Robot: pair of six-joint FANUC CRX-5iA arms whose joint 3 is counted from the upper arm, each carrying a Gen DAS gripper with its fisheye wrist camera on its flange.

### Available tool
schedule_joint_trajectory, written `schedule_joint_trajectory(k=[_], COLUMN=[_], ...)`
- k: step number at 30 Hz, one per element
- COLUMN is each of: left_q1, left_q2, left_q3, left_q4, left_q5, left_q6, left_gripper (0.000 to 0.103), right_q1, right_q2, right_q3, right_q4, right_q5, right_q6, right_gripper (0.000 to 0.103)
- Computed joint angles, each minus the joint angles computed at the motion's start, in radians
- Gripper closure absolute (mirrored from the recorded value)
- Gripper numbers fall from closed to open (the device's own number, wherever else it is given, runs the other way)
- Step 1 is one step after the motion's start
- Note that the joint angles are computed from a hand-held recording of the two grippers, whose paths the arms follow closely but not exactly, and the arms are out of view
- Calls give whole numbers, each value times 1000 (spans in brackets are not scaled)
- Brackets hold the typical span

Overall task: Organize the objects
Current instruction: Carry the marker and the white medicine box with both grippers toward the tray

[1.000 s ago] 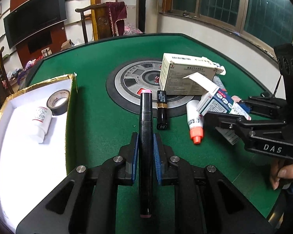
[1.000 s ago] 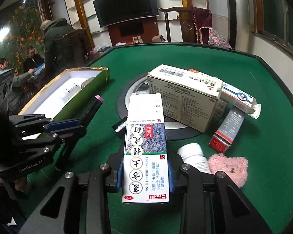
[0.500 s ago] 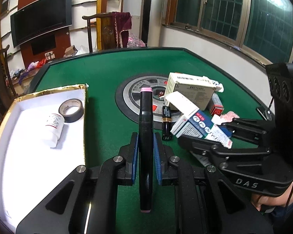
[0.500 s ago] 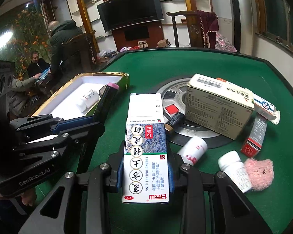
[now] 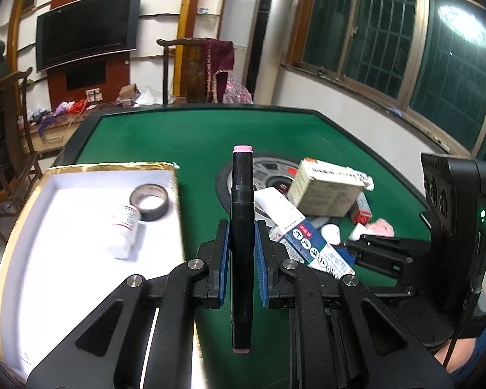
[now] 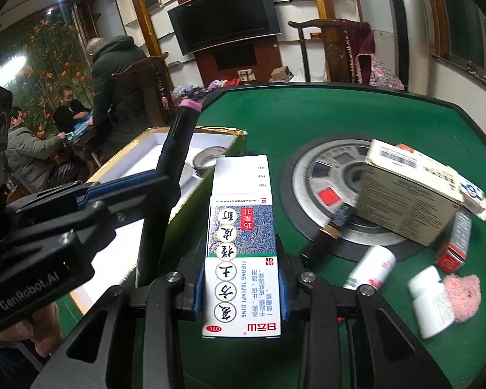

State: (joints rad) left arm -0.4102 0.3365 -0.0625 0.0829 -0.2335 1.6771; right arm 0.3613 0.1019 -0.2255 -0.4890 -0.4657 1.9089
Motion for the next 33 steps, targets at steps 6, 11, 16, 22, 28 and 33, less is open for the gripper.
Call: schedule_joint_trajectory(k=[6,11,16,22,28,33], left_q1=[65,140,193,231,258,257], left_q2=[-35,-51,-21,31,83,90], left_q3=[-63,-93,-82,-58,11,-11], left_q4=[94,114,175,277,261,365], left_q5=[30,27,-22,-79,-155,-141], left_q6=[-57,-38,-73,-156,-125,-220], left_gripper=[89,89,89,89,89,89], right_q1=[70,122,153,180,203,200], right_q2=[22,61,140,264,357,435], right_q3=[38,89,197,353,466,567], right_q4=[70,118,155,207,297,354], right_q5=[-5,-20,-86,-177,-231,-282], right_q6=[-80,-132,-186,-272,-381,-451], right_gripper=[69,69,69,69,69,69])
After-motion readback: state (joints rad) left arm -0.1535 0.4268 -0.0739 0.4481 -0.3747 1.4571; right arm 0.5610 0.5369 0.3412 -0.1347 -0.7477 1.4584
